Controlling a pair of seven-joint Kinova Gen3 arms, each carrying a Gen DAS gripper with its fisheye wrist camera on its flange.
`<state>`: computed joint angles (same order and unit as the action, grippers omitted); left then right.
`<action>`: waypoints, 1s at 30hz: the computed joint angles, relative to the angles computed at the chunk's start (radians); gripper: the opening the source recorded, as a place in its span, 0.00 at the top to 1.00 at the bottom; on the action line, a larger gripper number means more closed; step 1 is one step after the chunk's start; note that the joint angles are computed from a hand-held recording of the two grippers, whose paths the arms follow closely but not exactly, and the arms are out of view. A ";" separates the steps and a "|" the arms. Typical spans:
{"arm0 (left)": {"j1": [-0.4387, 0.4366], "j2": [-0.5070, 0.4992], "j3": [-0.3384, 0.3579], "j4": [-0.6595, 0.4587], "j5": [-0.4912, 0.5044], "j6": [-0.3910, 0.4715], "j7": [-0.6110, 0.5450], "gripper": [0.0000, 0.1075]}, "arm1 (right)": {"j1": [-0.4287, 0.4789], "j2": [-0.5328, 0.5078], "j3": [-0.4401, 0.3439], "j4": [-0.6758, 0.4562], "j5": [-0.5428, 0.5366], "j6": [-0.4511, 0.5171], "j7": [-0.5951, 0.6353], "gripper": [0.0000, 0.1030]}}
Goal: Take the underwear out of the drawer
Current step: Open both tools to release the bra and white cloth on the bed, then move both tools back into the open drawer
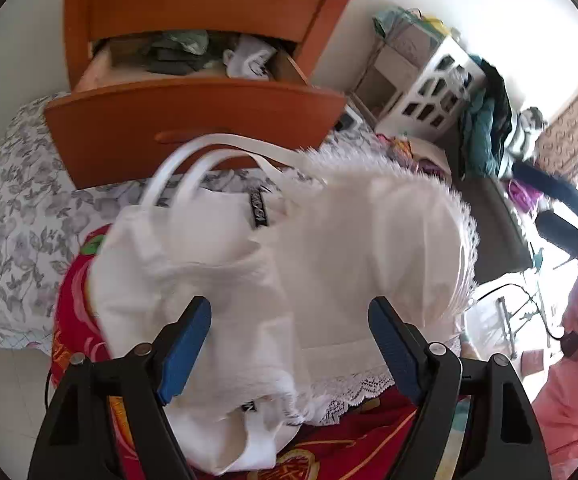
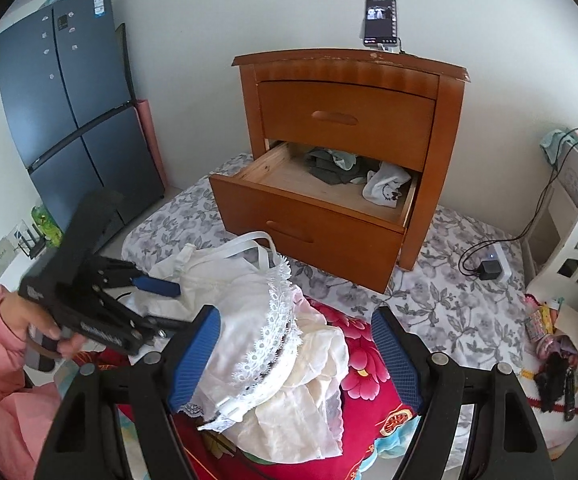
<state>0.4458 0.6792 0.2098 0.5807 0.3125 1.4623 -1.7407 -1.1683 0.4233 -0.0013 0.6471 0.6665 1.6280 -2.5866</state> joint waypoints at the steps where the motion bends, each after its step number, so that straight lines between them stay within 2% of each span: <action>1: -0.011 -0.002 0.003 -0.002 0.009 0.003 0.004 0.24 | -0.002 0.004 -0.001 -0.009 0.001 0.002 0.008 0.22; 9: -0.072 -0.032 0.011 0.004 0.062 -0.034 0.029 0.24 | -0.004 0.027 0.010 -0.043 -0.018 0.009 0.048 0.22; 17: -0.092 -0.052 -0.018 -0.004 0.022 -0.076 0.058 0.24 | -0.001 0.045 0.020 -0.071 -0.040 0.023 0.066 0.21; 18: -0.094 -0.058 -0.023 0.006 0.015 -0.089 0.061 0.20 | 0.001 0.047 0.022 -0.073 -0.043 0.024 0.070 0.21; 20: -0.100 -0.069 -0.027 0.027 0.006 -0.117 0.064 0.13 | 0.000 0.052 0.026 -0.077 -0.047 0.028 0.072 0.15; 22: -0.110 -0.079 -0.029 0.048 -0.001 -0.143 0.067 0.13 | 0.000 0.057 0.029 -0.081 -0.049 0.032 0.077 0.00; 25: -0.117 -0.090 -0.032 0.069 -0.011 -0.170 0.079 0.13 | -0.002 0.051 0.030 -0.062 -0.049 0.016 0.074 0.00; 30: -0.092 -0.148 -0.049 0.172 -0.081 -0.289 0.043 0.12 | -0.012 0.050 0.030 -0.049 -0.033 -0.003 0.080 0.00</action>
